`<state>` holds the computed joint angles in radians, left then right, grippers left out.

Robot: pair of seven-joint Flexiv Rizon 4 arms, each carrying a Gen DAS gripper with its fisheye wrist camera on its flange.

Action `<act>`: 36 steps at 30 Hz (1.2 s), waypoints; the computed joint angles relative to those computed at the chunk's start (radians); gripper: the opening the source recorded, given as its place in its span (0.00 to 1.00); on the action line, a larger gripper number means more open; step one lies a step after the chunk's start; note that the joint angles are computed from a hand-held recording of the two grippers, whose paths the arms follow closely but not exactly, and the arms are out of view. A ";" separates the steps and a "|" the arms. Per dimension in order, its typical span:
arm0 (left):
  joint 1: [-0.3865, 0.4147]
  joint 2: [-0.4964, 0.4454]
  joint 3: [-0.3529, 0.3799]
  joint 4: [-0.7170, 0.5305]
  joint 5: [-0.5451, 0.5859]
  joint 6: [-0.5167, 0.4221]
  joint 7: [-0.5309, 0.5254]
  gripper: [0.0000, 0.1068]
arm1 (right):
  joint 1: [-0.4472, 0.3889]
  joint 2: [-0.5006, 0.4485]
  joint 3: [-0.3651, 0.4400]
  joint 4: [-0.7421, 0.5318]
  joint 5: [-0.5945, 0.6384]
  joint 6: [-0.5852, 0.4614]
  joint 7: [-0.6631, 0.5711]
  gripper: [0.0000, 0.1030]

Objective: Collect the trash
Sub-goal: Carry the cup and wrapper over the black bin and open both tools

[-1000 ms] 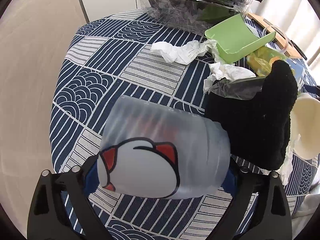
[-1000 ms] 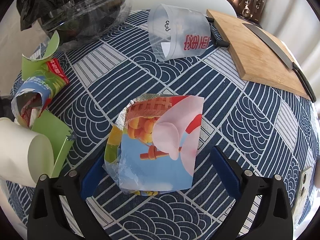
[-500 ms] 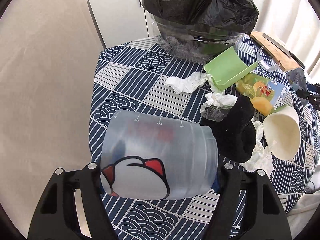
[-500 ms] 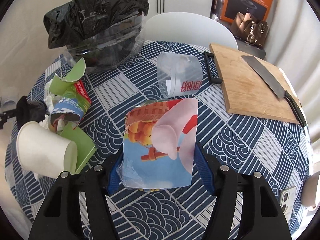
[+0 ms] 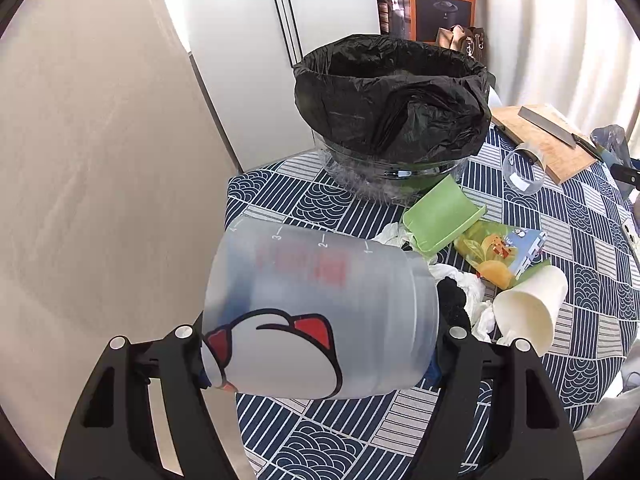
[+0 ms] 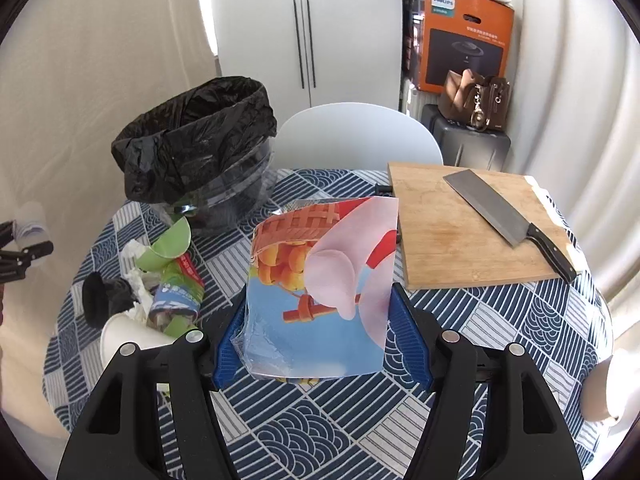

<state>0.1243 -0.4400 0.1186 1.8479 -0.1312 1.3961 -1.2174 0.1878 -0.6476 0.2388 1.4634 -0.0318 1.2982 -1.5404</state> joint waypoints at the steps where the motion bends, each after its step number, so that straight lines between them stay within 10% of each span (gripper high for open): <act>1: -0.001 0.002 -0.001 -0.006 0.001 -0.005 0.003 0.68 | -0.009 0.001 0.011 -0.008 0.011 0.007 -0.003 0.60; 25: 0.117 -0.124 -0.302 -0.252 -0.248 0.052 0.330 0.68 | 0.045 -0.144 0.105 -0.405 0.065 -0.039 -0.204 0.62; 36: 0.096 -0.288 -0.285 -0.514 -0.274 -0.083 0.452 0.68 | 0.151 -0.347 0.080 -0.832 0.127 -0.273 -0.281 0.63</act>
